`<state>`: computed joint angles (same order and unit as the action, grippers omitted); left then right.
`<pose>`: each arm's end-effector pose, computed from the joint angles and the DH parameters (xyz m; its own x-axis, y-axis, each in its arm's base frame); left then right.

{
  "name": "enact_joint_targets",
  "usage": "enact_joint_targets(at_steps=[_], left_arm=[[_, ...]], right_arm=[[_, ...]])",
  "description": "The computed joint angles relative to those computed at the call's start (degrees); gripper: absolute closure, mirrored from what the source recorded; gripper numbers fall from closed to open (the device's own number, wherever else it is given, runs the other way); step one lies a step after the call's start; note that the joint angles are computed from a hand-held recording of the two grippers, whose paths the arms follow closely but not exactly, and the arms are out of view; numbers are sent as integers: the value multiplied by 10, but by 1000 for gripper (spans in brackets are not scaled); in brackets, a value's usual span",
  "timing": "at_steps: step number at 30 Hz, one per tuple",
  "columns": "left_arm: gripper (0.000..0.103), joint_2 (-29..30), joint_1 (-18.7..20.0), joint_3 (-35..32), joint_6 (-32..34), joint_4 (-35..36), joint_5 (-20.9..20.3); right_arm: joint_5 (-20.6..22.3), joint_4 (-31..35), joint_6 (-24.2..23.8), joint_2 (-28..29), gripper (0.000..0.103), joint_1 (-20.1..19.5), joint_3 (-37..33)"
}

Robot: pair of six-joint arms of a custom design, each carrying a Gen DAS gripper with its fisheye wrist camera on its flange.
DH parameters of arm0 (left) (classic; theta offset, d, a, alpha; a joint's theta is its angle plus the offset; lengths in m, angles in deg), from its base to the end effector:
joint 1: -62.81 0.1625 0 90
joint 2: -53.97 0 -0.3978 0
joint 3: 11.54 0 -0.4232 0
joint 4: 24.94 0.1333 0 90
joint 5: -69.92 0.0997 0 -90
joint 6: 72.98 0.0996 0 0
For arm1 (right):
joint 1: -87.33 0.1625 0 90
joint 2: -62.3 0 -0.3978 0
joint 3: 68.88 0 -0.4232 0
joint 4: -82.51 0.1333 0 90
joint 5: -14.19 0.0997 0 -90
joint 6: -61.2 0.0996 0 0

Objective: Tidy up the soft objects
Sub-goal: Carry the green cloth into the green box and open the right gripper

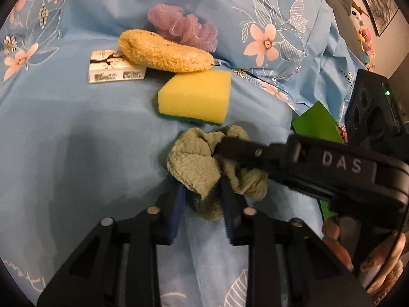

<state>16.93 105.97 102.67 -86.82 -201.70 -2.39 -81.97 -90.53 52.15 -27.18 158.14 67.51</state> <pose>-0.2715 -0.4789 -0.0875 -0.8407 0.4798 -0.2511 0.5336 0.8129 -0.2334 -0.0261 -0.4479 0.2300 -0.9485 0.2618 0.1783 0.1178 0.8141 -0.5686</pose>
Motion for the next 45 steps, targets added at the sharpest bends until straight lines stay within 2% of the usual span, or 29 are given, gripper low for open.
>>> enact_joint_targets(at_steps=[1, 3, 8, 15, 20, 24, 26, 27, 30, 36, 38, 42, 45], left_arm=[[95, 1, 1, -2, 4, 0, -8], [95, 1, 4, -8, -2, 9, -22], [95, 6, -24, -23, 7, 10, -5], [95, 23, -75, -61, 56, -2, -32], [95, 55, -110, -110, 114, 8, -65], [95, 93, -126, -158, 140, 25, -100], [95, 113, -129, -182, 147, 42, -124], [95, 123, -129, -194, 149, 54, -136], [95, 154, -130, -228, 141, 85, -164], [95, 200, -135, -284, 126, 147, -157], [94, 207, -131, -293, 117, 156, -161], [91, 210, -130, -295, 102, 156, -158], [82, 195, -134, -281, 107, 155, -148]], right_arm=[[21, 24, -1, -4, 70, -6, -3], [28, 35, 2, -4, 72, -8, -4], [44, 26, 7, -26, 73, -10, 4], [92, -13, -1, -148, 73, -36, 51], [139, -33, -1, -252, 73, -86, 78], [204, -29, 24, -329, 73, -166, 91], [221, -27, 37, -352, 73, -198, 94], [217, -32, 39, -360, 73, -210, 97], [159, -49, 47, -361, 73, -220, 93], [151, -35, 69, -349, 73, -263, 77], [149, -36, 64, -345, 73, -264, 74], [100, -69, 69, -325, 73, -235, 74], [98, -73, 61, -328, 73, -236, 77]])
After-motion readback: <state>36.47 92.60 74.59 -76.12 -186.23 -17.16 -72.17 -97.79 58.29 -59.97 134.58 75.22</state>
